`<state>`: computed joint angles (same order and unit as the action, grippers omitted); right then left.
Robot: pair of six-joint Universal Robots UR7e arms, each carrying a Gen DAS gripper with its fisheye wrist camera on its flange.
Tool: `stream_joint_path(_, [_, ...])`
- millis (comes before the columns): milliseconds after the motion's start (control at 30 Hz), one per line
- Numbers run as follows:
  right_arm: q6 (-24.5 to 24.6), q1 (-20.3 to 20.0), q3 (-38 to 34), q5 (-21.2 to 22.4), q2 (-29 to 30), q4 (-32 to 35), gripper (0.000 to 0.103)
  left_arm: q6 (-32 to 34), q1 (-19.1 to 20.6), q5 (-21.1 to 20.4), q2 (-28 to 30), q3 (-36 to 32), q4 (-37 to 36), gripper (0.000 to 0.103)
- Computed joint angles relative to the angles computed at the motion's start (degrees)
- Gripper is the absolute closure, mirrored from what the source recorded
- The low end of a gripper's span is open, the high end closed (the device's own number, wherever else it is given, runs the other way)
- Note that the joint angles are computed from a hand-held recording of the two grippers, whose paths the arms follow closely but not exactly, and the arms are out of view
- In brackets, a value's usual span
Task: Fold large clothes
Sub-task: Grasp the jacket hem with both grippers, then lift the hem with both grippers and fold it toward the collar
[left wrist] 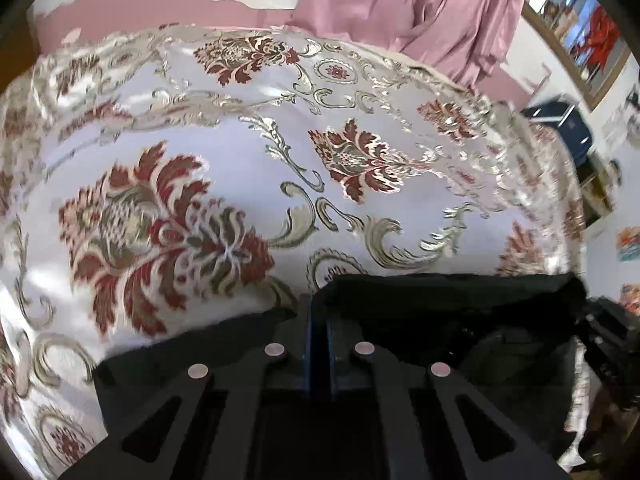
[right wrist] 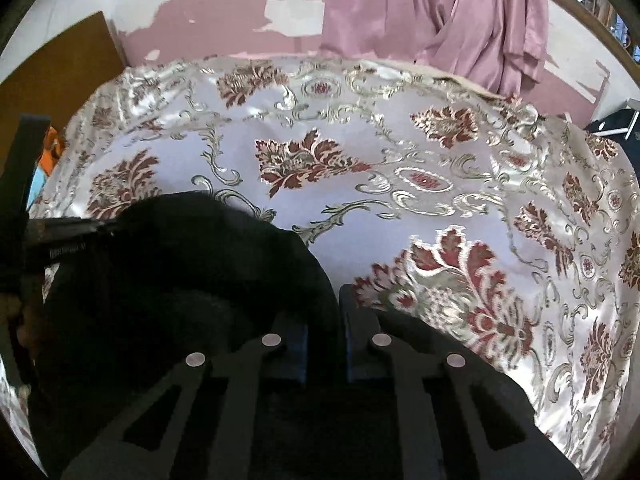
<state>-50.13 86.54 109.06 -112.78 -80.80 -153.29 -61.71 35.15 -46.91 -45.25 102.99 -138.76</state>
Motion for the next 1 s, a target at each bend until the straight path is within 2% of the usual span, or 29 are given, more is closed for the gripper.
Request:
stream_joint_path(133, [-5.6, -1.2, 2.7, 1.0, -3.6, 0.9, 0.092, 1.7, -2.1, -0.2, -1.5, 1.7, 2.2, 0.097])
stream_joint_path(267, [-7.3, -2.3, 4.8, 1.2, -6.6, 2.9, 0.092, 3.1, -3.7, -1.6, -2.4, 4.0, 3.8, 0.097])
stream_joint_path(333, [-8.1, -3.3, 6.0, 0.4, -7.6, 4.2, 0.092, 3.5, -4.1, -2.7, -2.0, 4.5, 5.6, 0.097])
stream_joint_path(433, [-11.5, -4.5, 8.5, -1.6, -8.0, 1.9, 0.092, 3.5, -4.3, -4.1, -1.0, 5.1, 6.9, 0.097])
stream_joint_path(567, [-12.8, -5.8, 10.1, -2.0, -7.7, -0.3, 0.092, 3.8, -3.9, -5.5, 0.8, 5.1, 7.2, 0.097])
stream_joint_path(667, [-9.2, -6.0, 9.0, -0.8, -8.3, 2.9, 0.09, 0.6, -3.4, -7.4, -1.1, 7.6, 1.7, 0.094])
stream_joint_path(733, [-5.8, -5.7, 6.9, 0.2, -9.3, 8.8, 0.087, -3.9, -3.1, -9.3, -3.4, 9.0, -0.4, 0.084])
stream_joint_path(767, [-4.2, -5.4, 5.9, 0.5, -9.9, 11.4, 0.081, -5.5, -3.4, -9.3, -4.3, 9.2, 0.1, 0.079])
stream_joint_path(867, [-1.7, -4.8, 3.3, 3.0, -11.5, 16.9, 0.062, -5.8, -5.6, -6.0, -6.6, 9.1, 3.6, 0.074])
stream_joint_path(933, [-0.9, -4.0, 1.3, 5.5, -12.1, 19.5, 0.061, -4.0, -6.8, -2.8, -7.4, 8.1, 5.4, 0.068])
stream_joint_path(967, [-0.4, -3.4, 0.2, 6.3, -11.9, 20.2, 0.061, -3.1, -7.0, -1.4, -7.4, 7.5, 5.4, 0.059])
stream_joint_path(1000, [0.3, -2.7, -0.6, 6.3, -11.4, 20.1, 0.061, -2.3, -7.0, 0.3, -7.0, 6.7, 4.7, 0.045])
